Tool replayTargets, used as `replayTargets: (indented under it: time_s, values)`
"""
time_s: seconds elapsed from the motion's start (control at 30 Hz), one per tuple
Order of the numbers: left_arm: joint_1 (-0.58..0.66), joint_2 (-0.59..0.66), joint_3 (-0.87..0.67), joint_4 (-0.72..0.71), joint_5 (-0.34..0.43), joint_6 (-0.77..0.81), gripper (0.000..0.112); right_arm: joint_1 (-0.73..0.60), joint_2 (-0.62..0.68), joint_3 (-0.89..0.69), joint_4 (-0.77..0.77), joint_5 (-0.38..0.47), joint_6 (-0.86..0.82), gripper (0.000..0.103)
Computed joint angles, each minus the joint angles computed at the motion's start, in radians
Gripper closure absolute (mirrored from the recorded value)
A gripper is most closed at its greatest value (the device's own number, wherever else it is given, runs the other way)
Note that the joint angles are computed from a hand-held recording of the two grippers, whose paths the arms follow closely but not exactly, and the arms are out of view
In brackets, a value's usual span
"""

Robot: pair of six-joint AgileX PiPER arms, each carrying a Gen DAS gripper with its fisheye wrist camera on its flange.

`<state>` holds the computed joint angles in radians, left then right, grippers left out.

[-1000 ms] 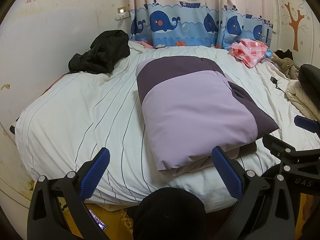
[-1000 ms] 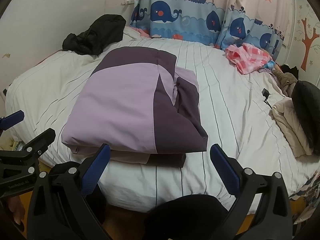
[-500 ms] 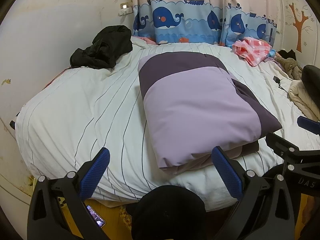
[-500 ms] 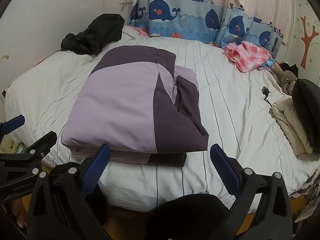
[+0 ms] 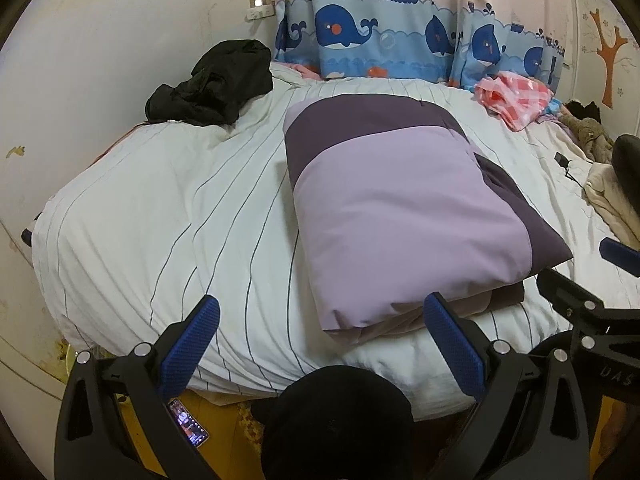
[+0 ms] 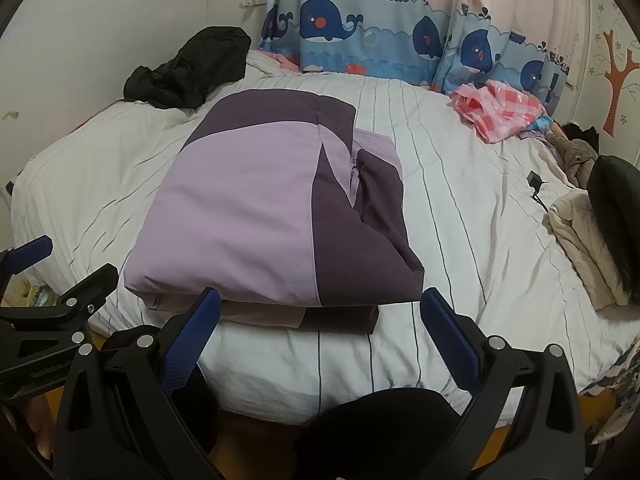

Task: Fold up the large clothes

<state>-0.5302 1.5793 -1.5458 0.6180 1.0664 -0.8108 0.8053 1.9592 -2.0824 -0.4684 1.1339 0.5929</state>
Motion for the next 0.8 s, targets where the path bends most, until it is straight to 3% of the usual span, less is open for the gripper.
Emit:
replayTargets:
  time_s: [0.2, 0.8]
  values:
    - [-0.017, 0.021, -0.026, 0.014, 0.052, 0.004, 0.015, -0.003, 0.009, -0.013, 0.010, 0.004, -0.008, 0.007]
    - [0.058, 0.032, -0.054, -0.102, 0.019, 0.100, 0.015, -0.008, 0.028, -0.036, 0.040, 0.006, -0.026, 0.007]
